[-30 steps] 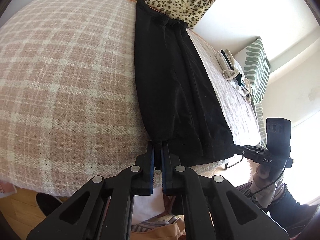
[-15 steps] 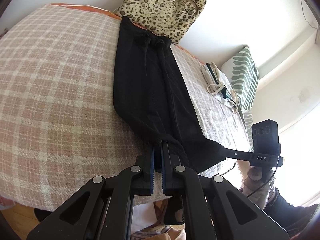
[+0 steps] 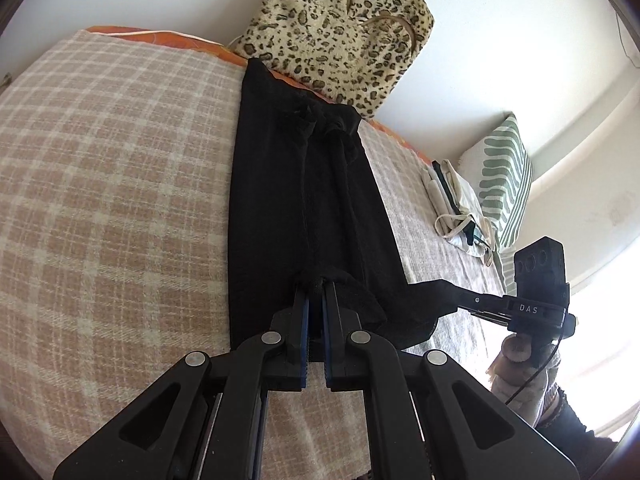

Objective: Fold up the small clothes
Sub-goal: 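Hold the hem end of the strip closed in both grippers, then open both grippers and release the hem end of the black strip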

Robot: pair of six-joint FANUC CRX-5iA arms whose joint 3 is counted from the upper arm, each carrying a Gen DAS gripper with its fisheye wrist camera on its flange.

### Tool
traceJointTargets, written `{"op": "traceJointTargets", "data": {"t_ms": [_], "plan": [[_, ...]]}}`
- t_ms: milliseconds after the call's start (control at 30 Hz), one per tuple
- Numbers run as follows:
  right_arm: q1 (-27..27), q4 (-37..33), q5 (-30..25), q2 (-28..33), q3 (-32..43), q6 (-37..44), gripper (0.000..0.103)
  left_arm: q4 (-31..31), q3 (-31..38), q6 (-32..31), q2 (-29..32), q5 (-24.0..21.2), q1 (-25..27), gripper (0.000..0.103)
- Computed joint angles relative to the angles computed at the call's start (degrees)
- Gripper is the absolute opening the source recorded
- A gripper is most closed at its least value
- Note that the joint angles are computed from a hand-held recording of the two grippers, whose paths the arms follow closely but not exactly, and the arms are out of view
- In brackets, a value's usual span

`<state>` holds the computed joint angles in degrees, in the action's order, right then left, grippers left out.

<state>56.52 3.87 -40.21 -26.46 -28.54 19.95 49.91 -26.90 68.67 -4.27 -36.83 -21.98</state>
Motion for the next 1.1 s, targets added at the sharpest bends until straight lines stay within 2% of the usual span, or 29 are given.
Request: {"op": "traceJointTargets", "data": {"t_ms": [233,467,600,667,767,833,900,1000,1100], "plan": [[-6.1,-7.4,-1.0,4.3,2.9,6.2,0.005,-1.5,2.0,2.6,3.8,-0.2,1.1,0.004],[-6.9,-7.1,-1.4,6.8,3.7,6.8,0.005,-0.6,1.7,3.1,5.9,0.0,1.7,0.004],[-7.2,-7.4,-1.6,7.3,3.7,7.5,0.006,-6.0,3.3,6.1,6.0,-0.4,1.7,0.010],[-7.2,-7.0,-2.2,6.9,4.0,8.6,0.011,-7.4,3.5,7.7,5.3,-0.4,2.0,0.024],[-3.7,4.1,-2.1,4.6,1.5,3.0,0.036,-8.2,1.8,8.5,2.3,3.1,2.0,0.024],[-2.0,7.1,-2.2,3.2,1.1,4.0,0.036,-6.3,0.2,5.4,0.5,4.7,1.4,0.024],[0.3,9.0,-3.8,3.1,1.7,6.3,0.036,-4.7,-0.2,1.5,-0.2,3.3,0.7,0.024],[1.6,4.9,-5.1,5.2,3.9,13.9,0.034,-3.8,0.0,-1.9,0.4,-0.3,-0.9,0.021],[1.6,0.4,-6.9,8.2,6.0,19.3,0.028,-3.7,1.1,-1.6,2.8,-3.6,-1.9,0.021]]}}
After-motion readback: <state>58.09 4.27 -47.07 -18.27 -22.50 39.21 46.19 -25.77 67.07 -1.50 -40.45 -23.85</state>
